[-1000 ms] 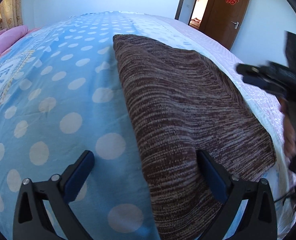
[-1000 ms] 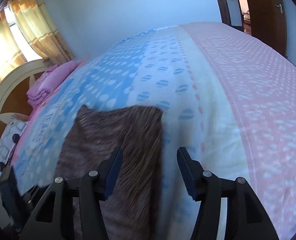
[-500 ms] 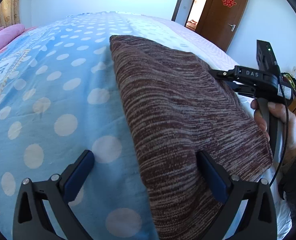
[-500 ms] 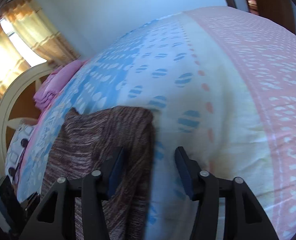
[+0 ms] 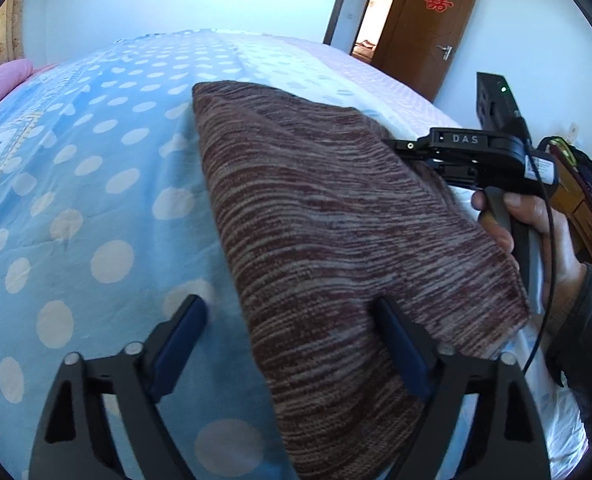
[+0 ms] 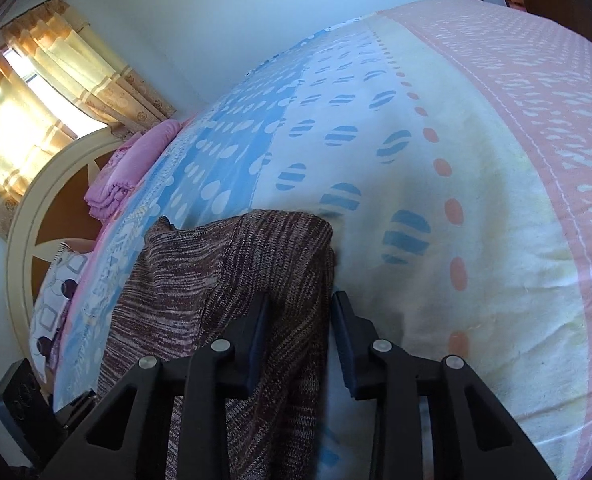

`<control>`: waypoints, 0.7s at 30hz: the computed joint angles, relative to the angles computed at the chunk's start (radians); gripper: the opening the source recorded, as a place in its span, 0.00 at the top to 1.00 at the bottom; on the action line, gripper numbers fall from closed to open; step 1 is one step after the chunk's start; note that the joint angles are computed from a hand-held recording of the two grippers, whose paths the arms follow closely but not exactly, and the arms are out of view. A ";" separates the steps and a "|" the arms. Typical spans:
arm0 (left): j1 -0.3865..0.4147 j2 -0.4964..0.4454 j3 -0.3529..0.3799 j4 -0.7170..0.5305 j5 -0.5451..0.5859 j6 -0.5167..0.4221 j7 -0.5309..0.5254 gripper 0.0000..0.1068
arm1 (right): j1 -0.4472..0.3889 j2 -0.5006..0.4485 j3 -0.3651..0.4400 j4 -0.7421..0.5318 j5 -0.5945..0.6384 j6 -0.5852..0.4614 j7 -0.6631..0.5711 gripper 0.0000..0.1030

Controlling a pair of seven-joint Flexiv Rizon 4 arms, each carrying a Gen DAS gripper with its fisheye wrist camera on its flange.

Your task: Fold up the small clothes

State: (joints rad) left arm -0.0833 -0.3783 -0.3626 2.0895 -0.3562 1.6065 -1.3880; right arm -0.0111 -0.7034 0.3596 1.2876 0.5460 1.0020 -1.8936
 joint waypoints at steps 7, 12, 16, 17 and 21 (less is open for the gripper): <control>0.037 -0.004 -0.049 0.006 -0.002 0.011 0.006 0.25 | 0.015 0.007 -0.009 0.021 -0.007 0.036 0.006 0.68; 0.111 -0.014 -0.144 0.018 -0.011 0.027 0.036 0.39 | -0.017 -0.007 0.018 -0.005 0.021 -0.010 -0.008 0.69; 0.102 -0.015 -0.137 0.014 -0.011 0.024 0.014 0.39 | 0.010 -0.006 -0.004 0.002 0.000 0.018 0.004 0.68; 0.096 -0.015 -0.131 0.010 -0.012 0.020 0.006 0.39 | 0.007 -0.009 -0.002 -0.004 -0.001 0.009 0.008 0.68; 0.042 -0.004 -0.073 0.000 0.003 0.005 -0.007 0.49 | -0.018 -0.021 0.012 -0.031 0.029 -0.038 0.013 0.77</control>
State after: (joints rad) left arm -0.0416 -0.3822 -0.4358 2.0894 -0.3536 1.6115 -1.3955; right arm -0.0289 -0.7243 0.3719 1.2569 0.5752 0.9642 -1.8801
